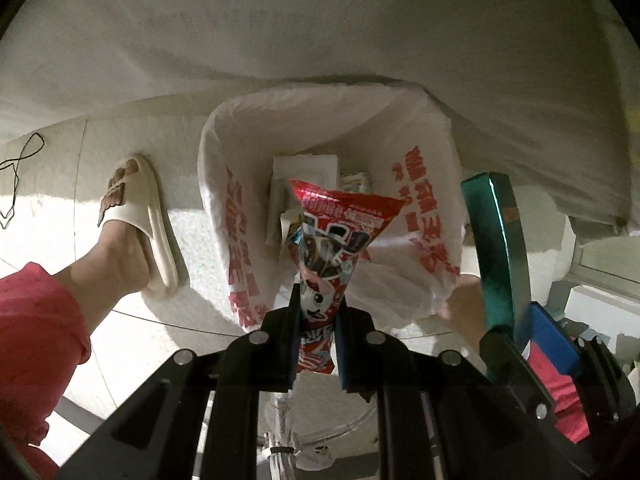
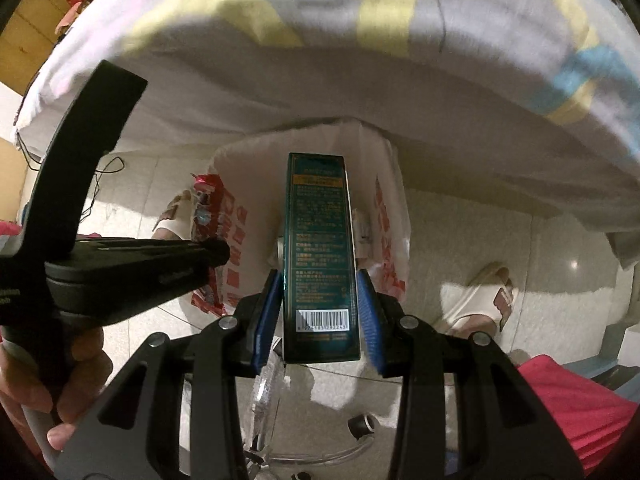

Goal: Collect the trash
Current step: 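Carry the green box with the right gripper while the left carries the candy stick over the trash bag, then open both grippers to drop the green box and candy stick into the bag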

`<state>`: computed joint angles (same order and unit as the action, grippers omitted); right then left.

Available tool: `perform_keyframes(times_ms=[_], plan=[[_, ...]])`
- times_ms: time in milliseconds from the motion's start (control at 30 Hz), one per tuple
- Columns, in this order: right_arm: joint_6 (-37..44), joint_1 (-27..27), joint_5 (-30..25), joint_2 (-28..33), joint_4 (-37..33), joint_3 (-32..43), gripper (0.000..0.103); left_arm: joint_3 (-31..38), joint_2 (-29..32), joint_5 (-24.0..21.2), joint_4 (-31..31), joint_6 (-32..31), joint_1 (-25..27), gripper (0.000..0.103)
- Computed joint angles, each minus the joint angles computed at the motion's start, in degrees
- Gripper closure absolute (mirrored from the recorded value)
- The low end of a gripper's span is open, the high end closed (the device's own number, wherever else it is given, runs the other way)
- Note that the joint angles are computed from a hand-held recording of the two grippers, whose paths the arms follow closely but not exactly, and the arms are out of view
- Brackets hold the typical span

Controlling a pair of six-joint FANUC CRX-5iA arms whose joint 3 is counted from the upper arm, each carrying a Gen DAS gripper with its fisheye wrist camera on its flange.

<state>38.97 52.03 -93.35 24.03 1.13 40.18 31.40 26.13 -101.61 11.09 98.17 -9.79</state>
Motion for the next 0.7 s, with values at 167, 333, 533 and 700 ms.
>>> perform_keyframes(times_ms=[167,333,533,700], plan=[[-0.8,-1.3,0.6,0.7,-1.8,-0.9,0.066,-0.7,1.6,0.4,1.2,1.7,0.5,0.088],[-0.7,-2.4,1.0,2.1,-3.1,-1.6,0.066,-0.7,2.9,0.9,1.7,2.5,0.4,0.088],[0.0,-3.6,2.1,3.2,-4.8,-2.4,0.066,-1.5,4.3,1.1,2.8,4.0,1.0,0.088],[0.8,-4.0,2.4,4.6,-5.8,-1.6,0.065,-1.4,5.1,1.5,3.5,4.8,1.2,0.088]])
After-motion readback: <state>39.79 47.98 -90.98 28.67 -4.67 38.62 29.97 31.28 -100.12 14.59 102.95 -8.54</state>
